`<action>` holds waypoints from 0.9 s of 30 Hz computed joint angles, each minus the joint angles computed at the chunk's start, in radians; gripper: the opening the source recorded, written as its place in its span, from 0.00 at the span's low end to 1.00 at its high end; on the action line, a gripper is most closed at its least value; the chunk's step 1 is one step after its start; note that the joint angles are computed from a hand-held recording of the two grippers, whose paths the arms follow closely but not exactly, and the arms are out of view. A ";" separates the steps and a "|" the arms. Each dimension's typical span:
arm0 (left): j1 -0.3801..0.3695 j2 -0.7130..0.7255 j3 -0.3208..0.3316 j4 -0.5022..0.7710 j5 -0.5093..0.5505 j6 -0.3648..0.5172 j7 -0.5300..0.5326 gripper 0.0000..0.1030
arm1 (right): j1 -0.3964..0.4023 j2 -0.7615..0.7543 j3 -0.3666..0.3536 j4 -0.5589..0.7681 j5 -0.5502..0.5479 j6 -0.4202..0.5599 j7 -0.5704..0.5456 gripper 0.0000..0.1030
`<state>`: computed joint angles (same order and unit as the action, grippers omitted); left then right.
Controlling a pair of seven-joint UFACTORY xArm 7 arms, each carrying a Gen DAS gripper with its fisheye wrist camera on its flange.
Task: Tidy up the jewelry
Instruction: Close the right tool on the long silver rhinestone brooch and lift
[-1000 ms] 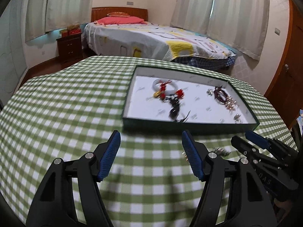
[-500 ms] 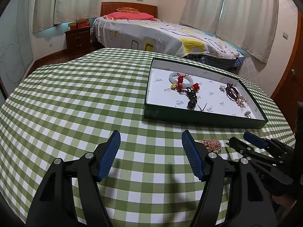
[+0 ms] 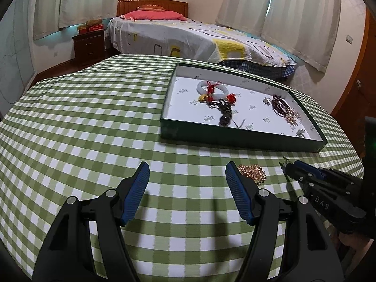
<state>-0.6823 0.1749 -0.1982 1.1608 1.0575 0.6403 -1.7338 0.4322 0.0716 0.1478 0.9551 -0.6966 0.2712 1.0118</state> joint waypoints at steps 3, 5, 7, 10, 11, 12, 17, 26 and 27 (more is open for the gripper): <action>-0.008 0.025 -0.001 0.029 -0.003 -0.005 0.017 0.64 | -0.011 -0.024 -0.005 -0.027 0.001 -0.011 0.003 0.13; -0.020 0.050 0.001 0.059 -0.003 -0.003 0.033 0.64 | -0.024 -0.041 -0.004 -0.043 0.002 -0.015 0.005 0.13; -0.032 0.072 0.008 0.083 -0.010 -0.009 0.048 0.64 | -0.042 -0.062 -0.002 -0.066 -0.005 -0.021 0.015 0.13; -0.052 0.112 0.023 0.126 -0.025 -0.029 0.069 0.64 | -0.074 -0.098 0.004 -0.103 -0.028 -0.029 0.039 0.13; -0.061 0.128 0.028 0.145 -0.030 -0.031 0.080 0.64 | -0.086 -0.108 0.008 -0.114 -0.027 -0.034 0.041 0.13; -0.070 0.144 0.034 0.163 -0.035 -0.032 0.091 0.64 | -0.098 -0.116 0.013 -0.124 -0.027 -0.039 0.042 0.13; -0.105 0.218 0.061 0.250 -0.092 -0.035 0.171 0.61 | -0.165 -0.166 0.032 -0.175 -0.023 -0.077 0.065 0.13; -0.144 0.295 0.113 0.338 -0.254 -0.039 0.313 0.41 | -0.233 -0.185 0.078 -0.193 -0.008 -0.119 0.069 0.13; -0.150 0.294 0.120 0.336 -0.257 -0.042 0.313 0.41 | -0.236 -0.183 0.082 -0.192 -0.008 -0.122 0.070 0.13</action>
